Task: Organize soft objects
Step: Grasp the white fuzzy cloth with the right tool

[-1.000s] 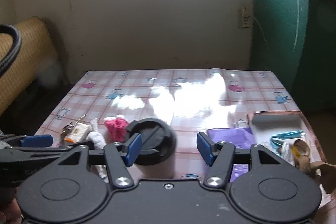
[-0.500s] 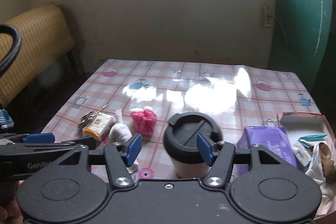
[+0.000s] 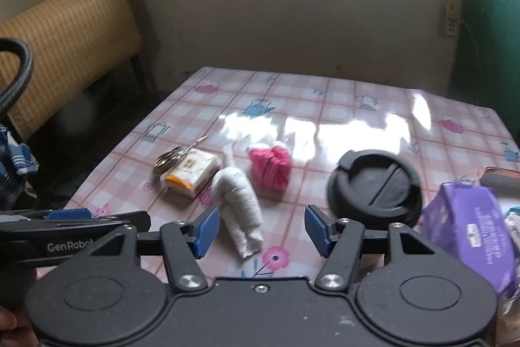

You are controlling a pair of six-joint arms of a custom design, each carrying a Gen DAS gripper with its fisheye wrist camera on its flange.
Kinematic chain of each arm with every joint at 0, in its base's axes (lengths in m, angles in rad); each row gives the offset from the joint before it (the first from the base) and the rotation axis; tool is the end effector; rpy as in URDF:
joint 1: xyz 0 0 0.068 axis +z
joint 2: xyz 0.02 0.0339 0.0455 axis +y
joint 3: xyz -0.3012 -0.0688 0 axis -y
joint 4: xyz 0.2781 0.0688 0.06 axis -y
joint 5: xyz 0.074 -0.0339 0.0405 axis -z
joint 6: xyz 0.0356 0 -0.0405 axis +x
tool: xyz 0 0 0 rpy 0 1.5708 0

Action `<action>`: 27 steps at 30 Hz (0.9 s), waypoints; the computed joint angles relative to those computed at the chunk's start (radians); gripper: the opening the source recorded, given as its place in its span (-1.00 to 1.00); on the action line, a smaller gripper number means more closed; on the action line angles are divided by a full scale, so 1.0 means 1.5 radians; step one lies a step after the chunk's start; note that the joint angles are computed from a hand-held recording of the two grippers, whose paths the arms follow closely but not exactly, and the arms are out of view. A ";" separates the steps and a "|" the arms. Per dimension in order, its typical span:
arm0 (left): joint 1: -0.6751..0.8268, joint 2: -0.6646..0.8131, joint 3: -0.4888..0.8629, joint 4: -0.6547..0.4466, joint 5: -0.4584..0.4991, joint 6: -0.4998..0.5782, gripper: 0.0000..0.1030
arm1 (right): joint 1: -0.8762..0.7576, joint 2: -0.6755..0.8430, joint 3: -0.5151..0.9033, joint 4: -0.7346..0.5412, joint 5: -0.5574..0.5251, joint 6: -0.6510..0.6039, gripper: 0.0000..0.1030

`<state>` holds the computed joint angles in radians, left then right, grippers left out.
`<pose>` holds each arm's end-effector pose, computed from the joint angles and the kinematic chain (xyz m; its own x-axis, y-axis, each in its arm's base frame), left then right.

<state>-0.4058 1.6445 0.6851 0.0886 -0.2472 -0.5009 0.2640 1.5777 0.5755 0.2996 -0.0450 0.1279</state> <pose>0.2982 -0.1187 0.1376 -0.7307 -0.1929 -0.6549 -0.1288 0.9810 -0.1452 0.2950 0.0814 0.1419 -0.6562 -0.0454 -0.7532 -0.2119 0.9691 0.1262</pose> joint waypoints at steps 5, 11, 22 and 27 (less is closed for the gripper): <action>0.046 0.022 -0.015 0.026 0.022 -0.006 0.66 | 0.016 0.065 0.028 0.021 -0.008 0.011 0.40; 0.086 0.051 -0.018 0.063 0.041 0.010 0.66 | 0.051 0.166 0.091 0.053 0.022 0.017 0.46; 0.141 0.162 0.029 0.135 0.108 0.050 0.66 | 0.072 0.354 0.262 0.025 0.082 0.030 0.49; 0.164 0.215 0.091 0.134 0.123 0.044 0.66 | 0.061 0.385 0.281 0.037 0.055 0.041 0.17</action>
<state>-0.1593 1.9671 0.8212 0.2890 -0.0634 -0.4355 0.3557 2.1554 0.9976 0.3549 0.0376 0.1895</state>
